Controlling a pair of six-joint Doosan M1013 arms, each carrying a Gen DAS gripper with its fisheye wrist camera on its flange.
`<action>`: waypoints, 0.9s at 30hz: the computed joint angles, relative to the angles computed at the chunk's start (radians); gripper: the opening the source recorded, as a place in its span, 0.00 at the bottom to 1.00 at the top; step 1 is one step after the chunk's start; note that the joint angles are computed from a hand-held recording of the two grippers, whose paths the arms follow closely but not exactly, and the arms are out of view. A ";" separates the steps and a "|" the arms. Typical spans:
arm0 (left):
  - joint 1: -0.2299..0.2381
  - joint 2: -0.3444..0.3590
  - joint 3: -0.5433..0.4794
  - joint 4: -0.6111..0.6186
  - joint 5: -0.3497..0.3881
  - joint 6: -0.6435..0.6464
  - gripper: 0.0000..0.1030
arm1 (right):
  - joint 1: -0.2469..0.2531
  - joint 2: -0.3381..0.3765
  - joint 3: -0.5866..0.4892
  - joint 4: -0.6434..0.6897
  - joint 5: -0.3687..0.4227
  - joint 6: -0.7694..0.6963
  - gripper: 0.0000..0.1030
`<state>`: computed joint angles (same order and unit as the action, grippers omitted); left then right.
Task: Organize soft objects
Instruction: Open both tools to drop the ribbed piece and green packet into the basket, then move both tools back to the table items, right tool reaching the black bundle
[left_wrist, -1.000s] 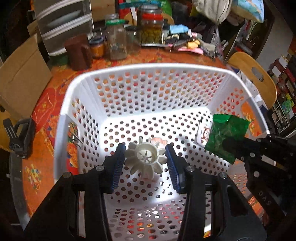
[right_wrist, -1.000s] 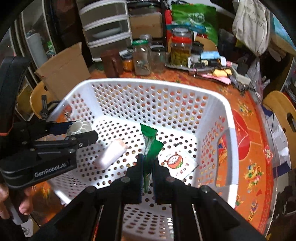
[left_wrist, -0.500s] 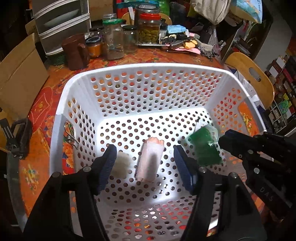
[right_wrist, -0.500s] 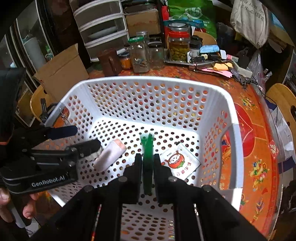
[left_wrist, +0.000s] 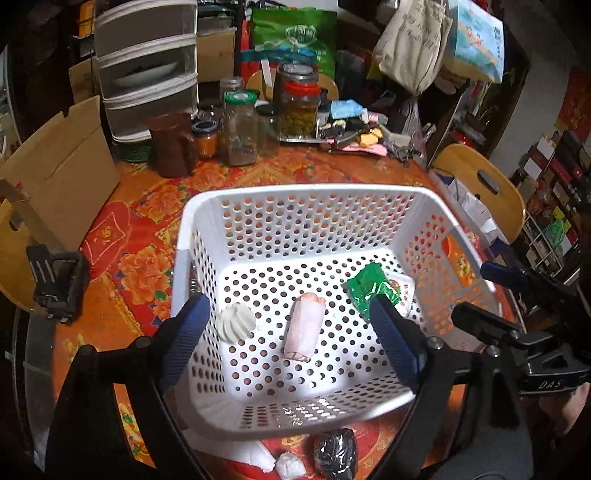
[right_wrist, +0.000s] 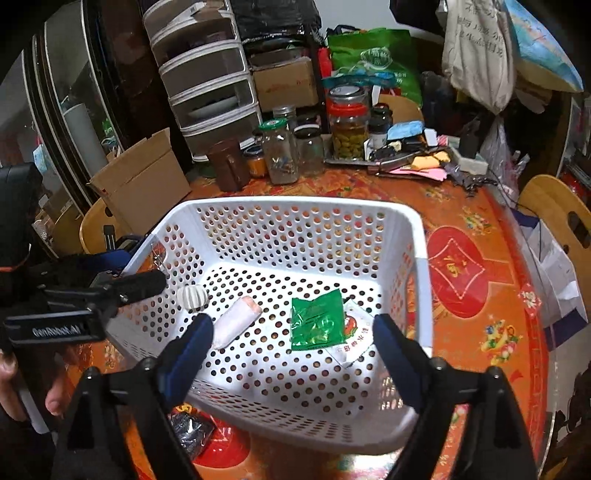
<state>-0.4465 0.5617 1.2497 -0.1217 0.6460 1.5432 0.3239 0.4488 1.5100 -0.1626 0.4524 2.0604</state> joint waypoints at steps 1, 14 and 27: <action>0.001 -0.007 0.008 -0.006 -0.009 0.011 0.88 | 0.003 -0.005 0.007 -0.028 -0.005 0.031 0.96; -0.015 -0.152 0.216 0.043 -0.161 0.036 1.00 | 0.061 -0.069 0.091 -0.366 -0.030 0.345 1.00; 0.022 -0.285 0.504 -0.001 -0.367 0.029 1.00 | 0.130 -0.146 0.276 -0.596 -0.124 0.659 1.00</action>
